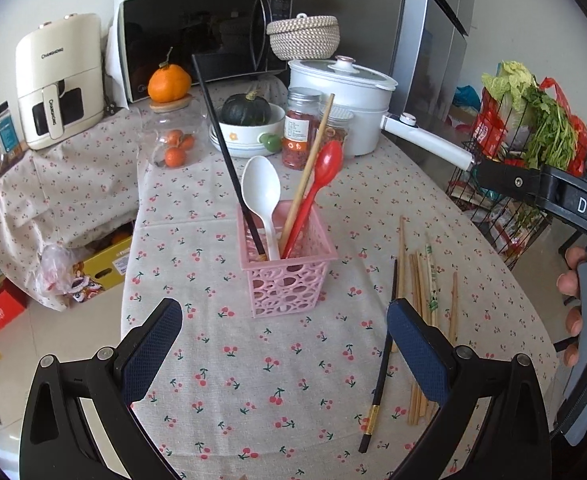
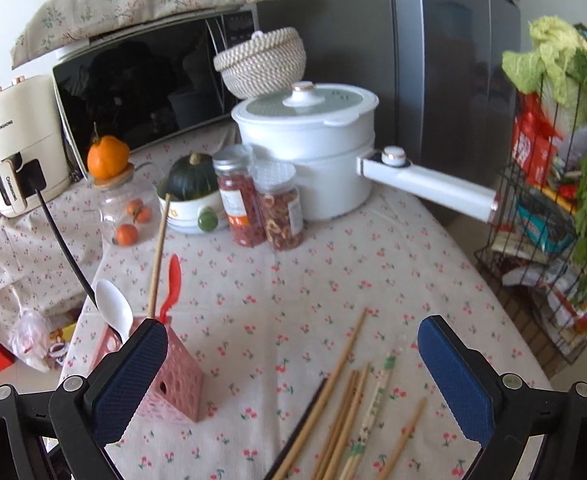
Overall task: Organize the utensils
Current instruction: 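Move the left tool toward the remaining wooden chopsticks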
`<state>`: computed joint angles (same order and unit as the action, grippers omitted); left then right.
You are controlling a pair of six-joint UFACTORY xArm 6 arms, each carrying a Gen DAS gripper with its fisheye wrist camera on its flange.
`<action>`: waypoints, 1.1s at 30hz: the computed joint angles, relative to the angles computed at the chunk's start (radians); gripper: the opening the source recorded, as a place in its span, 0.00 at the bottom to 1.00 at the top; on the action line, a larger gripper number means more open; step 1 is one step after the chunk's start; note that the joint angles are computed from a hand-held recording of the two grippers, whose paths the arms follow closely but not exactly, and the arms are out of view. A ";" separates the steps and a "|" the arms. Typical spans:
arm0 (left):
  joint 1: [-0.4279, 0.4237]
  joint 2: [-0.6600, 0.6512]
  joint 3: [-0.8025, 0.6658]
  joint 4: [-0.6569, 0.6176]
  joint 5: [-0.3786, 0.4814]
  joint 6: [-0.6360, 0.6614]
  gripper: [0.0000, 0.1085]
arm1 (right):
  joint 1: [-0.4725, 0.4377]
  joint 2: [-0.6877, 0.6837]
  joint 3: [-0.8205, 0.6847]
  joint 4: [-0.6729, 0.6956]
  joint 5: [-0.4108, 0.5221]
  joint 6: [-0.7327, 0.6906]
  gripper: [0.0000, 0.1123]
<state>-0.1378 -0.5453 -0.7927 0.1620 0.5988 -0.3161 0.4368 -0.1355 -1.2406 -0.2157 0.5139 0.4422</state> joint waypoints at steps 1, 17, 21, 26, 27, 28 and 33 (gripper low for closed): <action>-0.015 0.007 -0.007 0.012 0.017 -0.004 0.95 | -0.013 -0.009 0.010 0.040 0.013 -0.028 0.92; -0.183 0.238 -0.200 -0.077 0.175 0.024 0.95 | -0.219 -0.043 0.064 0.221 0.280 -0.252 0.92; -0.200 0.349 -0.300 -0.054 0.215 -0.030 0.95 | -0.261 -0.016 0.050 0.261 0.326 -0.286 0.92; -0.213 0.498 -0.439 -0.124 0.213 0.000 0.81 | -0.276 0.047 0.013 0.270 0.398 -0.353 0.92; -0.216 0.531 -0.471 -0.127 0.212 0.005 0.78 | -0.278 0.061 0.003 0.267 0.415 -0.363 0.92; -0.218 0.564 -0.502 -0.137 0.208 0.017 0.72 | -0.282 0.075 -0.007 0.271 0.432 -0.375 0.92; -0.212 0.747 -0.692 -0.168 0.246 0.052 0.39 | -0.310 0.123 -0.044 0.341 0.479 -0.424 0.92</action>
